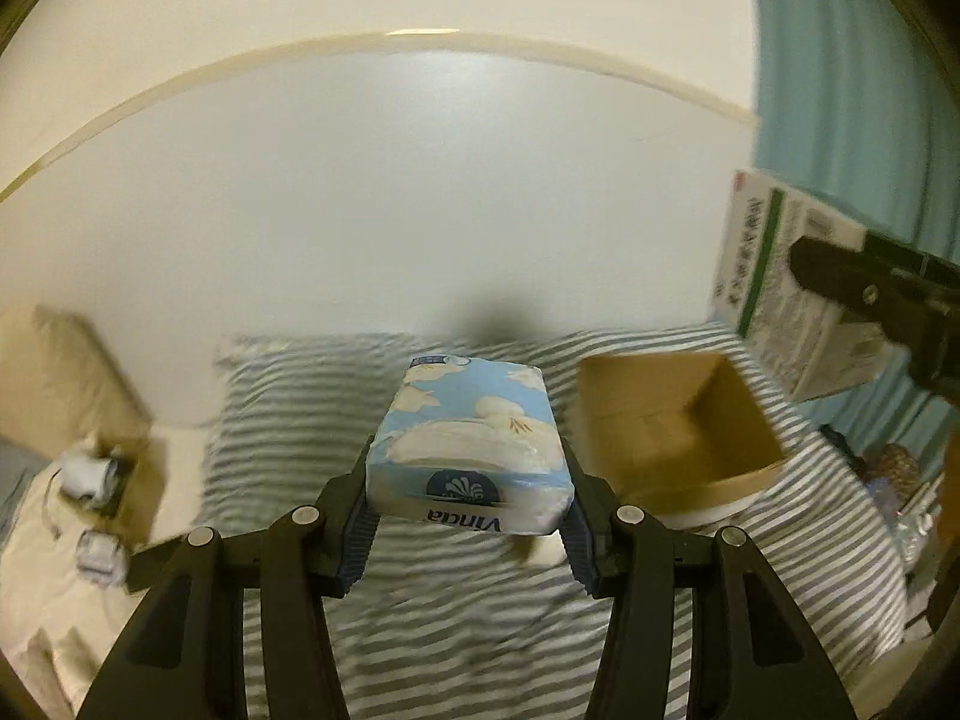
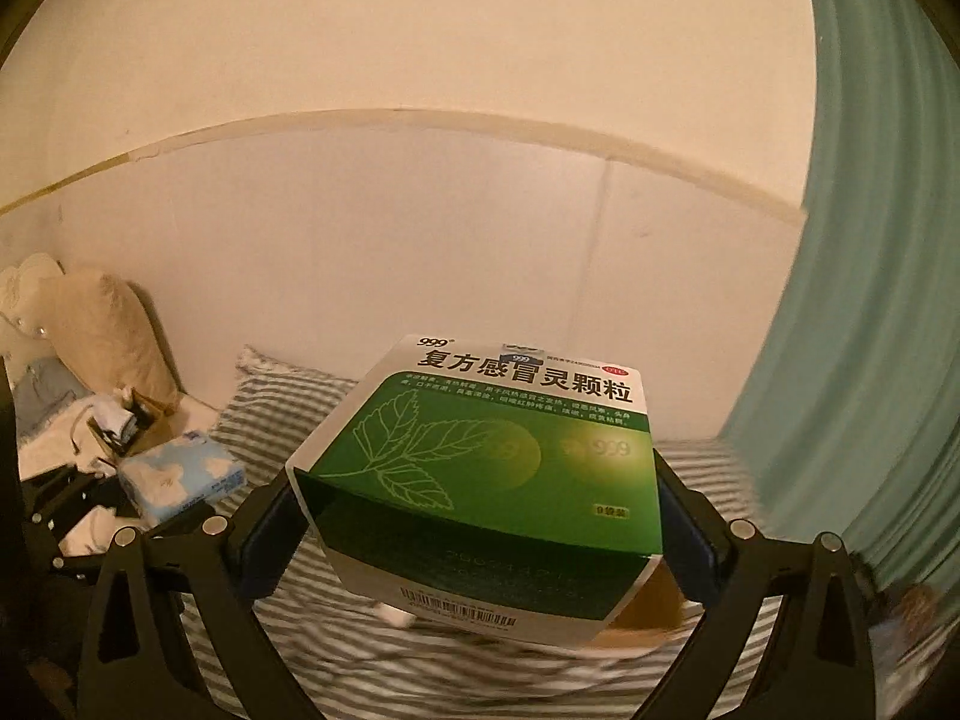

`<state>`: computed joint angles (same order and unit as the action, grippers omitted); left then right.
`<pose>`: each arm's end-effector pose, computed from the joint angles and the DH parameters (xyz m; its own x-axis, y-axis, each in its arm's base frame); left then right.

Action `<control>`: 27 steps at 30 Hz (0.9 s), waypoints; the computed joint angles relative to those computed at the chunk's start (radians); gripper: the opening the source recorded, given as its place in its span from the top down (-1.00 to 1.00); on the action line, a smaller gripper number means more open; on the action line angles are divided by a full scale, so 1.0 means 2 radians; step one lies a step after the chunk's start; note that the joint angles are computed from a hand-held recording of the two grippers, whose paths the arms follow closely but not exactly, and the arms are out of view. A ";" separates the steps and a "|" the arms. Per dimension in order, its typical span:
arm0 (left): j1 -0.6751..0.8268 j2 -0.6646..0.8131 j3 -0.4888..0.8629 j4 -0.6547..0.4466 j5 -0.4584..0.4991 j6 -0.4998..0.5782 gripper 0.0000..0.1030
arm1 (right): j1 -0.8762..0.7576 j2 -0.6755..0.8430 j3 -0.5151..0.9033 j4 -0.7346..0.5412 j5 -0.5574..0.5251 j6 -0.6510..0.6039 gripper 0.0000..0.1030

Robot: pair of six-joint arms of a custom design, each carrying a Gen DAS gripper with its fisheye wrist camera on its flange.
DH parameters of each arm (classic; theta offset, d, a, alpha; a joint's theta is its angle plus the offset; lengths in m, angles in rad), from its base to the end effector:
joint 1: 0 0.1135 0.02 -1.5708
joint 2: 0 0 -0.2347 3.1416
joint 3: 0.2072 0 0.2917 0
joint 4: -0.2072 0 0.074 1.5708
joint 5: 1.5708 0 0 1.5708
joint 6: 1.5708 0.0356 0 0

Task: Organize objects
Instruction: 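Carry both items over the cardboard box and open both tools to drop them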

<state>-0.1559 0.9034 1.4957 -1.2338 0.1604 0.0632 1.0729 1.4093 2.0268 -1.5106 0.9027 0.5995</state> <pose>0.1626 -0.0313 0.4417 -0.5723 0.1531 -0.8056 0.3165 0.9475 -0.0448 0.1394 0.1979 0.4845 -0.4816 -0.1542 -0.8627 -0.0454 0.9875 -0.1511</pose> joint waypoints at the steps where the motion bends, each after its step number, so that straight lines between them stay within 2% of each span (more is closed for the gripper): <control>1: -0.039 0.008 0.005 0.006 -0.023 -0.020 -0.04 | -0.013 -0.019 -0.008 0.000 -0.009 -0.018 -0.93; 4: -0.152 0.050 0.014 0.031 -0.091 -0.079 -0.04 | -0.074 -0.081 -0.068 0.036 -0.055 -0.069 -0.93; 6: -0.196 0.074 0.009 0.051 -0.121 -0.097 -0.04 | -0.142 -0.133 -0.135 0.084 -0.117 -0.102 -0.93; 8: -0.222 0.100 0.003 0.071 -0.134 -0.111 -0.04 | -0.221 -0.163 -0.181 0.112 -0.197 -0.134 -0.93; 13: -0.250 0.162 -0.010 0.120 -0.137 -0.136 -0.04 | -0.357 -0.188 -0.267 0.164 -0.313 -0.189 -0.93; 20: -0.265 0.217 -0.029 0.165 -0.142 -0.134 -0.04 | -0.423 -0.172 -0.321 0.215 -0.369 -0.239 -0.93; 27: -0.268 0.231 -0.047 0.187 -0.151 -0.115 -0.11 | -0.440 -0.153 -0.341 0.240 -0.393 -0.209 -0.97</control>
<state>-0.6920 1.3652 1.4027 -0.8592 -0.1415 -0.1671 0.1938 1.1041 1.3439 -1.0307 0.1166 0.1815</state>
